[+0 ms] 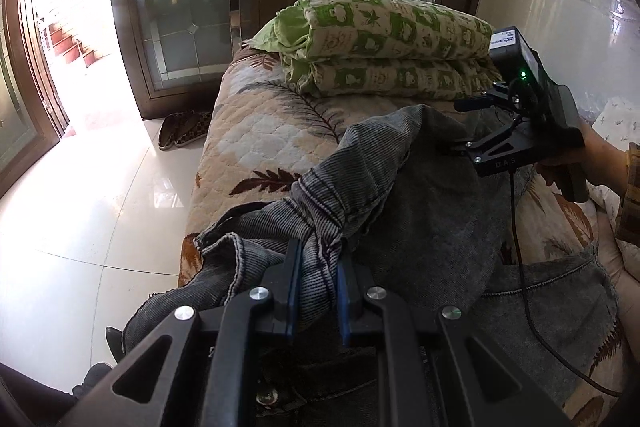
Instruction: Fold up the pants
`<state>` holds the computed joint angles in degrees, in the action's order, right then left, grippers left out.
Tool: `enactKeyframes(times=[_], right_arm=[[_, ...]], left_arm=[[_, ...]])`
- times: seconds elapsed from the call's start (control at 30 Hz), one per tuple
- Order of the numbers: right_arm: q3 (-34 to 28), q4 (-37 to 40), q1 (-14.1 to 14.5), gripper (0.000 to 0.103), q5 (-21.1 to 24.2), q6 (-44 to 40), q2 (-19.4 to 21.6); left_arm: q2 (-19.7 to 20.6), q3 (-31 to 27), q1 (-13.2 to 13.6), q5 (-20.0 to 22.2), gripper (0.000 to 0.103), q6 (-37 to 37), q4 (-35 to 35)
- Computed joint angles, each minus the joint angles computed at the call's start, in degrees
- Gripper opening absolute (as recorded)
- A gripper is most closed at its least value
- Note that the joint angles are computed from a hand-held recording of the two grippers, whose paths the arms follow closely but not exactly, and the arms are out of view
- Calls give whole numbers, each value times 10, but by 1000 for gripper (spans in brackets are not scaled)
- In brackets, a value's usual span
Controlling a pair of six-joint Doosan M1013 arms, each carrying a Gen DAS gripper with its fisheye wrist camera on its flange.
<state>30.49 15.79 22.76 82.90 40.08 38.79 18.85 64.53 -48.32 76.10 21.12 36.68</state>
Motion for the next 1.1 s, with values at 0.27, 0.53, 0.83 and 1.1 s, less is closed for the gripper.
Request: enactKeyframes(times=[0.27, 0.53, 0.83, 1.1], right_arm=[[60, 0, -4, 8, -8, 19, -34], [140, 88, -45, 8, 13, 36, -114], [285, 171, -63, 8, 14, 56, -211], [411, 148, -71, 8, 8, 75, -277]], left_arm=[[-5, 6, -1, 1, 17, -13, -4], [-9, -1, -26, 14, 17, -13, -8], [-38, 35, -65, 17, 17, -21, -39], [-59, 69, -89, 21, 18, -13, -65]])
